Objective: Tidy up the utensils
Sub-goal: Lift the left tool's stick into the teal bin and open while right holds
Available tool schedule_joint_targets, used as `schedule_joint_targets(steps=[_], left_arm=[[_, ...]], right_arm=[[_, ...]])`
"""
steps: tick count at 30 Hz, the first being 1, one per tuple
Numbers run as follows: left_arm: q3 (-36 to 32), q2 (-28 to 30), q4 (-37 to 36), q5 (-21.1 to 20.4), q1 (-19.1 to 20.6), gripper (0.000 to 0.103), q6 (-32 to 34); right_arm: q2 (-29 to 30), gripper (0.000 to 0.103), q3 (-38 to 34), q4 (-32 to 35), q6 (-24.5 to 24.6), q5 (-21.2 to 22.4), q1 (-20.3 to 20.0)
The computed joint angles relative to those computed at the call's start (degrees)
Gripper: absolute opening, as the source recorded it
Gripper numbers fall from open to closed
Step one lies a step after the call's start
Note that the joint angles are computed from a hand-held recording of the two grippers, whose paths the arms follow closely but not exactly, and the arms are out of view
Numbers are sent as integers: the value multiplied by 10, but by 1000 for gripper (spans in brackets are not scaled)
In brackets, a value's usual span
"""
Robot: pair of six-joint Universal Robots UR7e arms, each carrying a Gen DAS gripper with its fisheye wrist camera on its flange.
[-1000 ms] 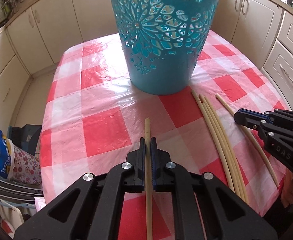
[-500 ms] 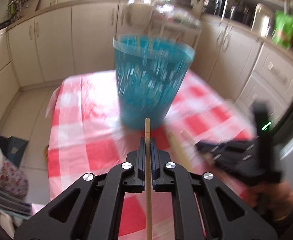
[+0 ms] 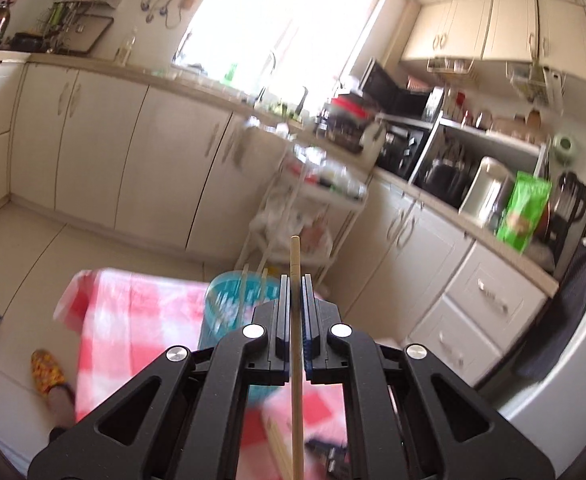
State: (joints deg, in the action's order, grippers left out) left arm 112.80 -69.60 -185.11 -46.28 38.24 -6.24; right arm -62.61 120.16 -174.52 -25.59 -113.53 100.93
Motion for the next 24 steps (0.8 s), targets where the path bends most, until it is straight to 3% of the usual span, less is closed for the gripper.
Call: schedule_joint_targets(steps=[5,8,12,17,24], left_arm=[[-103,93,-87,-4,32,5,82],[-170,148,-138,15,45,5,138],[-235,198,-173,37,61,5,157],[-256,220,-150,51,76,5,145],[-228,199,-61,75,79,5,106]], right_arm=[[-1,6,0,2,-1,1,-1],[-4,6,-1,7,2,6,-3],[-5,6,-5,13,2,10,-6],[-5,6,-9,17,0,12,-8],[3,6,-7,4,-9,-1,-3]])
